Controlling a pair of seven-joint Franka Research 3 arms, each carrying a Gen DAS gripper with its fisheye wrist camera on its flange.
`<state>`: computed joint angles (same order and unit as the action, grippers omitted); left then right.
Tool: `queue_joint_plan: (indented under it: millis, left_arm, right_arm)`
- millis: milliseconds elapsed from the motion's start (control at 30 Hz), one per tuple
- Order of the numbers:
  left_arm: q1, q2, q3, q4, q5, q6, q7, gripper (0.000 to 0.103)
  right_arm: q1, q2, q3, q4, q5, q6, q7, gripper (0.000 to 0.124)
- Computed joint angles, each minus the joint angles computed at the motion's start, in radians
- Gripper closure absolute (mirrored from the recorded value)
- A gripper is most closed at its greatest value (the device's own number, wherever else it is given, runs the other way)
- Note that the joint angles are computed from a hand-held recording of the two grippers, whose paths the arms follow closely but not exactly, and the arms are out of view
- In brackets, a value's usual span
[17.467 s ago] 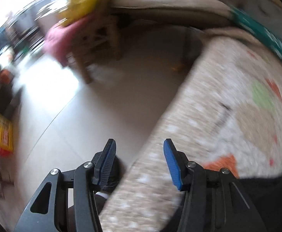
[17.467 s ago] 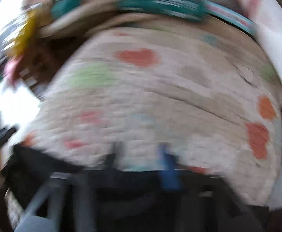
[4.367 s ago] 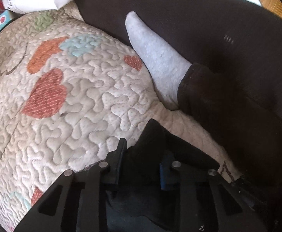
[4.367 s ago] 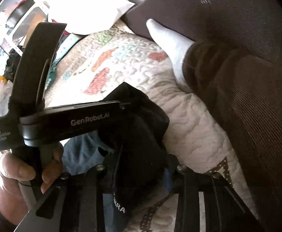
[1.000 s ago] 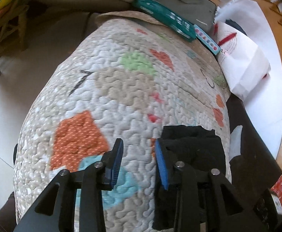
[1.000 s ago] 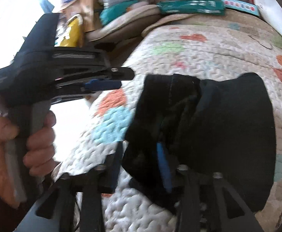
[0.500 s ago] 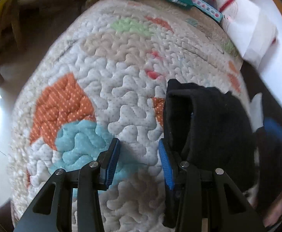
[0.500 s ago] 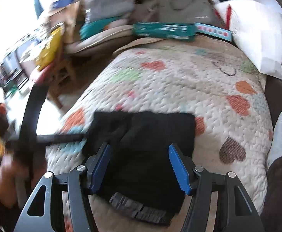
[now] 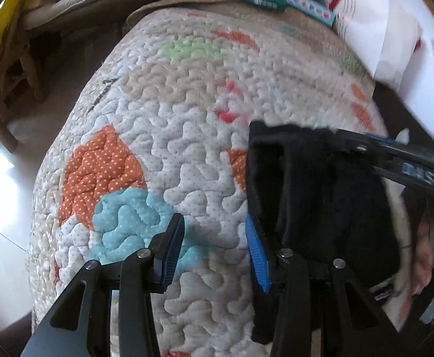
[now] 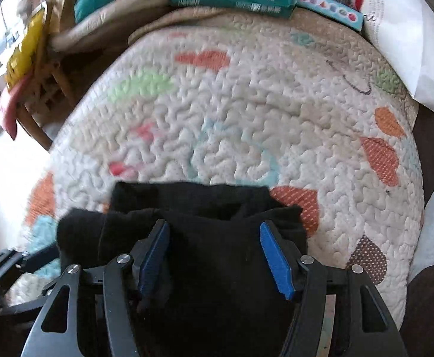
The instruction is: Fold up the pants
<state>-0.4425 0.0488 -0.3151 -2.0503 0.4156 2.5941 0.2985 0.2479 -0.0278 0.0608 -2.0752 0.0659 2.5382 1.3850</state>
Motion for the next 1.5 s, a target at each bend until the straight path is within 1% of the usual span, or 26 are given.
queue_joint_plan:
  millis: [67, 133, 200, 267, 300, 433, 500, 533, 567, 600, 733, 767, 833, 933, 1033, 1100, 1133, 1200, 1233, 1267, 1300, 1333, 1367, 1400, 1433, 1500]
  left_arm:
    - [-0.005, -0.019, 0.001, 0.000, 0.060, -0.008, -0.042, 0.062]
    - [-0.012, -0.026, -0.005, 0.011, 0.127, -0.021, -0.078, 0.062]
    - [-0.021, -0.024, -0.013, 0.024, 0.205, -0.001, -0.106, 0.062]
    - [-0.031, -0.007, -0.021, 0.049, 0.241, -0.002, -0.089, 0.061]
    - [-0.040, 0.011, -0.025, 0.069, 0.246, -0.022, -0.067, 0.061]
    - [-0.059, 0.053, -0.019, 0.103, 0.220, -0.105, -0.029, 0.061]
    - [-0.060, 0.074, -0.017, 0.128, 0.148, -0.210, 0.019, 0.060]
    - [-0.057, 0.068, -0.013, 0.114, 0.122, -0.203, 0.021, 0.057]
    - [-0.045, 0.051, -0.007, 0.082, 0.084, -0.165, 0.006, 0.055]
    - [-0.038, 0.041, -0.003, 0.066, 0.064, -0.150, -0.001, 0.055]
    - [-0.030, 0.010, 0.003, 0.046, 0.103, -0.159, -0.051, 0.054]
    - [-0.028, 0.004, 0.002, 0.041, 0.108, -0.147, -0.058, 0.054]
    - [-0.022, -0.005, 0.000, 0.022, 0.102, -0.087, -0.064, 0.051]
    - [-0.016, -0.009, -0.004, -0.005, 0.103, 0.048, -0.065, 0.043]
    - [-0.020, 0.008, -0.005, 0.011, 0.121, 0.068, -0.064, 0.035]
    - [-0.015, 0.018, -0.003, 0.006, 0.088, 0.100, -0.055, 0.034]
    - [-0.006, 0.020, -0.002, -0.008, 0.036, 0.139, -0.033, 0.034]
    - [0.023, 0.003, -0.003, -0.086, -0.134, 0.301, 0.014, 0.034]
    - [0.028, -0.008, -0.002, -0.114, -0.175, 0.353, 0.014, 0.034]
    - [0.035, -0.024, 0.000, -0.157, -0.226, 0.441, 0.008, 0.033]
    - [0.037, -0.034, 0.004, -0.178, -0.244, 0.487, 0.002, 0.032]
    - [0.042, -0.041, 0.011, -0.190, -0.206, 0.524, -0.045, 0.029]
    - [0.050, -0.049, 0.021, -0.189, -0.098, 0.529, -0.140, 0.025]
    - [0.059, -0.054, 0.022, -0.171, 0.019, 0.497, -0.233, 0.024]
    - [0.062, -0.055, 0.021, -0.160, 0.065, 0.477, -0.262, 0.023]
    - [0.052, -0.032, 0.009, -0.109, 0.075, 0.415, -0.212, 0.023]
  right_arm:
    - [-0.006, -0.054, -0.009, -0.035, 0.054, 0.031, -0.015, 0.056]
    - [-0.012, -0.146, -0.025, -0.106, 0.129, 0.040, -0.057, 0.056]
    - [-0.024, -0.242, -0.034, -0.193, 0.161, 0.048, -0.074, 0.055]
    - [-0.030, -0.314, -0.043, -0.263, 0.196, 0.042, -0.088, 0.055]
    - [-0.034, -0.339, -0.046, -0.291, 0.212, 0.042, -0.090, 0.055]
    - [-0.031, -0.409, -0.062, -0.395, 0.281, 0.065, -0.126, 0.055]
    - [-0.029, -0.419, -0.063, -0.422, 0.302, 0.068, -0.138, 0.055]
    - [-0.034, -0.418, -0.054, -0.433, 0.300, 0.077, -0.134, 0.055]
    - [-0.040, -0.415, -0.044, -0.440, 0.291, 0.087, -0.128, 0.055]
    - [-0.041, -0.415, -0.042, -0.444, 0.290, 0.089, -0.127, 0.055]
    - [-0.039, -0.418, -0.048, -0.447, 0.297, 0.089, -0.129, 0.055]
    - [-0.037, -0.418, -0.054, -0.443, 0.305, 0.082, -0.133, 0.055]
    - [-0.040, -0.419, -0.055, -0.437, 0.309, 0.077, -0.132, 0.055]
    - [-0.031, -0.414, -0.072, -0.414, 0.335, 0.057, -0.153, 0.055]
    - [-0.021, -0.385, -0.097, -0.370, 0.385, 0.020, -0.182, 0.053]
    - [-0.015, -0.354, -0.116, -0.334, 0.433, -0.008, -0.207, 0.047]
    - [-0.012, -0.331, -0.127, -0.310, 0.463, -0.031, -0.225, 0.045]
    - [-0.025, -0.289, -0.122, -0.275, 0.488, -0.055, -0.227, 0.044]
    - [-0.036, -0.266, -0.115, -0.259, 0.488, -0.059, -0.214, 0.044]
    - [-0.045, -0.246, -0.111, -0.246, 0.493, -0.063, -0.203, 0.044]
    - [-0.050, -0.229, -0.111, -0.235, 0.507, -0.069, -0.198, 0.044]
    - [-0.055, -0.216, -0.112, -0.226, 0.525, -0.075, -0.195, 0.044]
    - [-0.057, -0.209, -0.114, -0.222, 0.553, -0.076, -0.201, 0.044]
    - [-0.059, -0.206, -0.114, -0.221, 0.571, -0.074, -0.208, 0.044]
    - [-0.062, -0.206, -0.112, -0.223, 0.586, -0.070, -0.215, 0.044]
    - [-0.067, -0.208, -0.109, -0.227, 0.601, -0.064, -0.228, 0.044]
